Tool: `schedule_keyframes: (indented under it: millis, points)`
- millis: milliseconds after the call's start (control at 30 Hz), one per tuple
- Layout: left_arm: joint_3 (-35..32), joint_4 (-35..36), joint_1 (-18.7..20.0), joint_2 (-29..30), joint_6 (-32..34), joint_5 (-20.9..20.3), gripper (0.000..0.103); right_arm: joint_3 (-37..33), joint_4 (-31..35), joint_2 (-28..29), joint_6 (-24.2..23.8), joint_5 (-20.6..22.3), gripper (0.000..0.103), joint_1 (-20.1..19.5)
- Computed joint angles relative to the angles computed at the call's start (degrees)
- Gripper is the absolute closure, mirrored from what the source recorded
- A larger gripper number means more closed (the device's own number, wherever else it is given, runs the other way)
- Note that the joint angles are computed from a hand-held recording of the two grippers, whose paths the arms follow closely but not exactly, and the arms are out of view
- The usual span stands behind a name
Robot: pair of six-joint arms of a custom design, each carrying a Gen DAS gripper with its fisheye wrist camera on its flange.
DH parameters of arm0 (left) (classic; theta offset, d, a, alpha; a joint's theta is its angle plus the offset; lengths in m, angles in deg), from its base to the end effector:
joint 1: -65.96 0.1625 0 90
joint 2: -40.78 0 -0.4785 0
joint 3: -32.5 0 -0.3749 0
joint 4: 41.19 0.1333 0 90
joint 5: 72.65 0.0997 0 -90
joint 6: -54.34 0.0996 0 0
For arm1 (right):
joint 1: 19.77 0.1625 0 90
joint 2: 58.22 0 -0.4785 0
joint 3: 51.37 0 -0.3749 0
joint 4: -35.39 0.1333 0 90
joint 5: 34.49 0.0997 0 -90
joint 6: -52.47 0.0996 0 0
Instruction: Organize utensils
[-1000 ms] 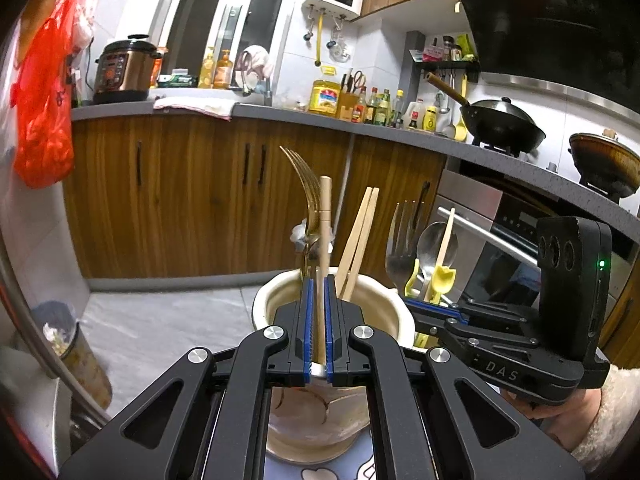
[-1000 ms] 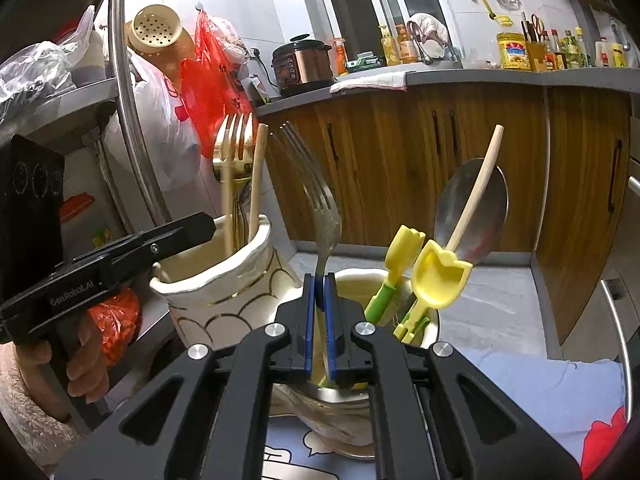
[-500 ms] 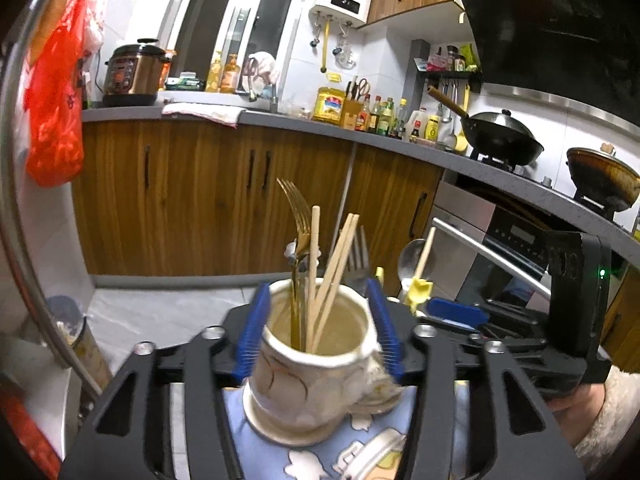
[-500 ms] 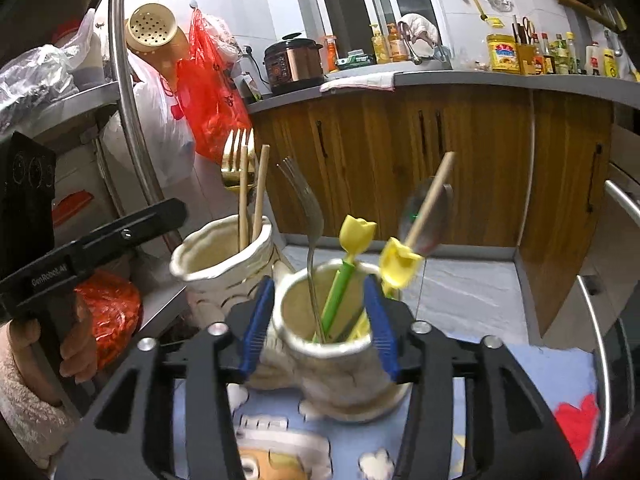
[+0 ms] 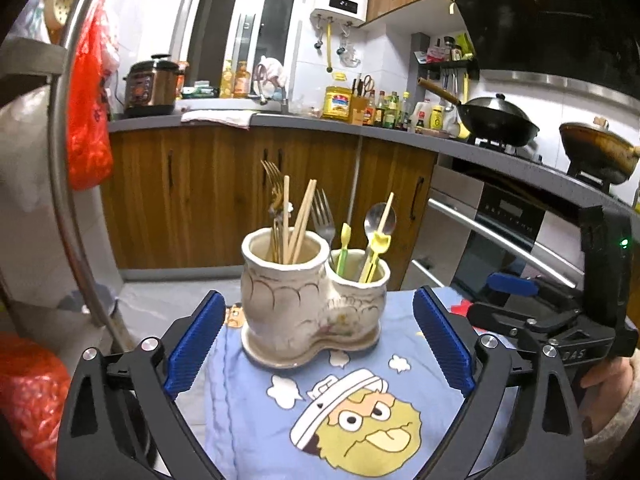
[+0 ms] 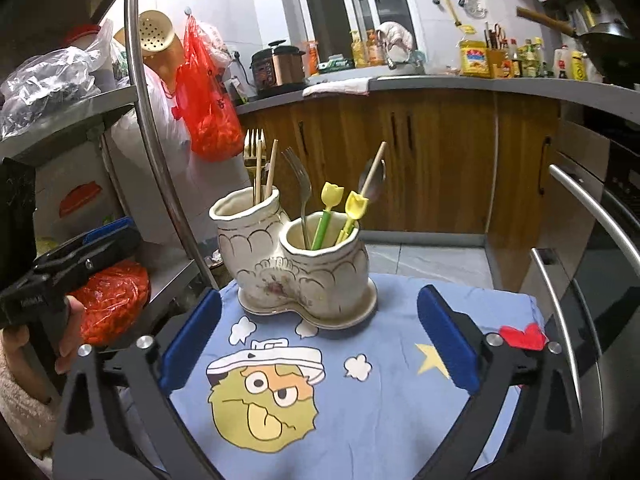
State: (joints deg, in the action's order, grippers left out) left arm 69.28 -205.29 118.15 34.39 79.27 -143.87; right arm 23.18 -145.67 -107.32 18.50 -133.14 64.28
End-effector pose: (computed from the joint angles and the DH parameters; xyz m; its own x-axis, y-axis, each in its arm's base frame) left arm -0.4433 -0.8410 0.0268 -0.6152 0.6077 -0.5023 0.7746 0.3473 -0.5285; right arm 0.0366 -0.7907 0.4132 -0.8276 -0.0315 0.5604 -0.5060 0.4740 -0.7206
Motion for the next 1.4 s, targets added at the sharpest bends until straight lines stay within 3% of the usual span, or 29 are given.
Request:
schedule_keyframes:
  millis: [233, 533, 1400]
  points:
    - [2.3, -10.3, -0.9, 1.7, 3.6, 7.8, 0.006, 3.4, -8.6, 0.3, 0.8, -1.1, 0.005, -0.8]
    - [-2.2, -8.4, -0.3, 5.0, 3.4, 14.0, 0.005, 4.2, -16.7, 2.5, -3.1, -1.9, 0.005, -1.1]
    - [-0.8, -9.0, -0.1, 5.0, 5.2, 12.9, 0.005, 3.9, -19.9, 4.1, -4.7, -3.2, 0.005, -1.0]
